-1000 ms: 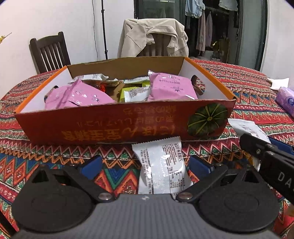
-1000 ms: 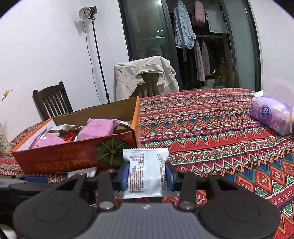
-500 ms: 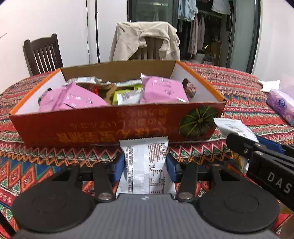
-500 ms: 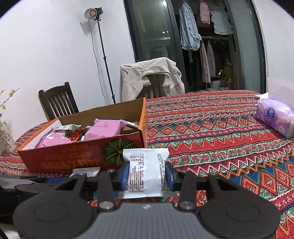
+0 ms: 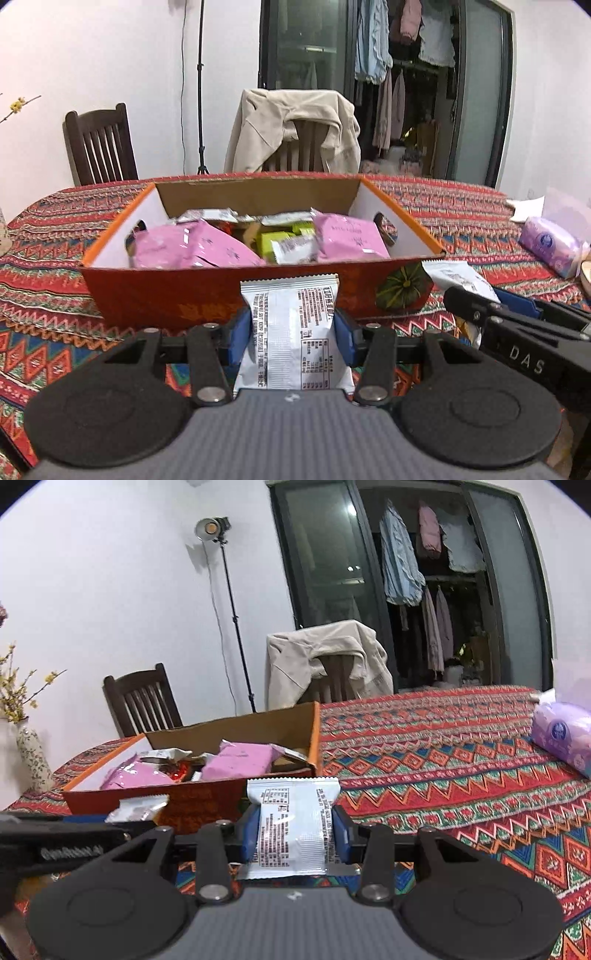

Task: Organize snacks
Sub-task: 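Carry both white sachets over the box and open both grippers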

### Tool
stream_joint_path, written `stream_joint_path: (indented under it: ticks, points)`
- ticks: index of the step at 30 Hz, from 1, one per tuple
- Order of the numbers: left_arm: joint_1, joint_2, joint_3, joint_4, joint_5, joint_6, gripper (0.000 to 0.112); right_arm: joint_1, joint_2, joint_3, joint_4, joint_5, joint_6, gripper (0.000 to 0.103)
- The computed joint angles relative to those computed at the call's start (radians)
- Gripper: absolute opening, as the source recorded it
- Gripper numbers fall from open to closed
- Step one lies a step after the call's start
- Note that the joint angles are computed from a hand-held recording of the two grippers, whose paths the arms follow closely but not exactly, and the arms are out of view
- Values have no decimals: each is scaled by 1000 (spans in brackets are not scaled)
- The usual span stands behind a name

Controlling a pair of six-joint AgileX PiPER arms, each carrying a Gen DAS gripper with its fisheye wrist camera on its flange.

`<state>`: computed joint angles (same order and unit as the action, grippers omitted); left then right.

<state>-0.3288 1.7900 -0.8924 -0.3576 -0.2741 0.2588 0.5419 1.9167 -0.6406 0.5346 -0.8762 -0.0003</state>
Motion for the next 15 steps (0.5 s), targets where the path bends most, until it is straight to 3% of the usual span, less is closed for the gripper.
stream_joint_path:
  ticks: [7, 15]
  points:
    - [68, -63, 27, 239, -14, -200, 49, 54, -40, 7, 67, -38, -96, 40]
    - [134, -78, -7, 460, -38, -381, 49, 106, -98, -74, 194, -4, -277, 40]
